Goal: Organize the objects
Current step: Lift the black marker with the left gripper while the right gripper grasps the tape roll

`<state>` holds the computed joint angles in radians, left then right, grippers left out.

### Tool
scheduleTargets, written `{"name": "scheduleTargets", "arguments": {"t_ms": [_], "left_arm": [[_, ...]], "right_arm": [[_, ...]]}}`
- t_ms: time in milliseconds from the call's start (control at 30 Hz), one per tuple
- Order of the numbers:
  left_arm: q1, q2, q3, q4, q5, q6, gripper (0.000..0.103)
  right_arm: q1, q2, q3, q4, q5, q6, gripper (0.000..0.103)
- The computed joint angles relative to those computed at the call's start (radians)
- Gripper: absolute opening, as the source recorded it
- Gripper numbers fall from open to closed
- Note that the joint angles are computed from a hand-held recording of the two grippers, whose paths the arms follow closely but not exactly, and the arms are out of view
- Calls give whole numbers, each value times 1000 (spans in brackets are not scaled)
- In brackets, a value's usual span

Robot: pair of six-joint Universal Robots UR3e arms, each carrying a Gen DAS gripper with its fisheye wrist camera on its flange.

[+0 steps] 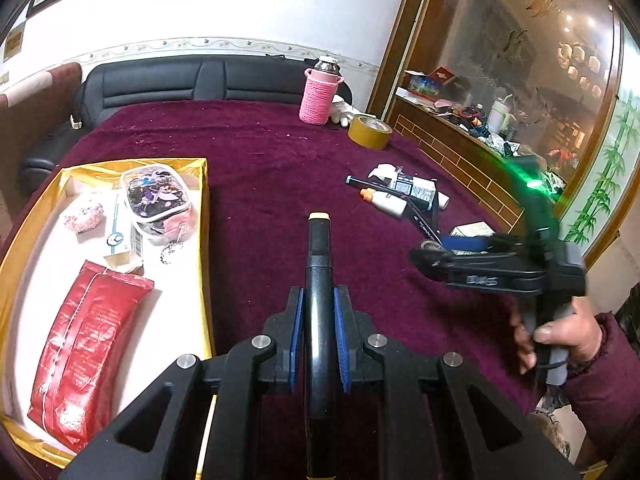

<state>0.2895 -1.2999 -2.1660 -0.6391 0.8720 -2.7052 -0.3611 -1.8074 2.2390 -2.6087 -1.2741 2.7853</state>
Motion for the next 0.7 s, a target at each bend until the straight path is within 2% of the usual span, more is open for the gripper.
{"name": "scheduleTargets", "arguments": {"t_ms": [100,200,267,300,333,433,633,700], "left_arm": [[-8,-3,-2,-4,11,-1,14],[-21,-10,-1,5,25,-5,14],[-31,-18,-1,20,34,-15,14],[-35,-21,-1,26,35,-19,14],[-36,-23,1,26,36,-19,14],[-43,-20,-2,30,40,-24,14],[-20,5,-16,17,25,-12,14],[-7,20,-17,0,20,-4,14]], "right_arm": [[29,116,-47,1,-39,15,52],[17,155,-38,-49,-38,30,49],[5,156,-33,-55,-31,30,41],[9,156,-27,-74,-45,31,27],[11,156,-21,-89,-58,30,18],[-46,111,2,-55,5,11,12],[-132,-45,69,-16,128,14,12],[-122,-78,61,8,138,17,12]]}}
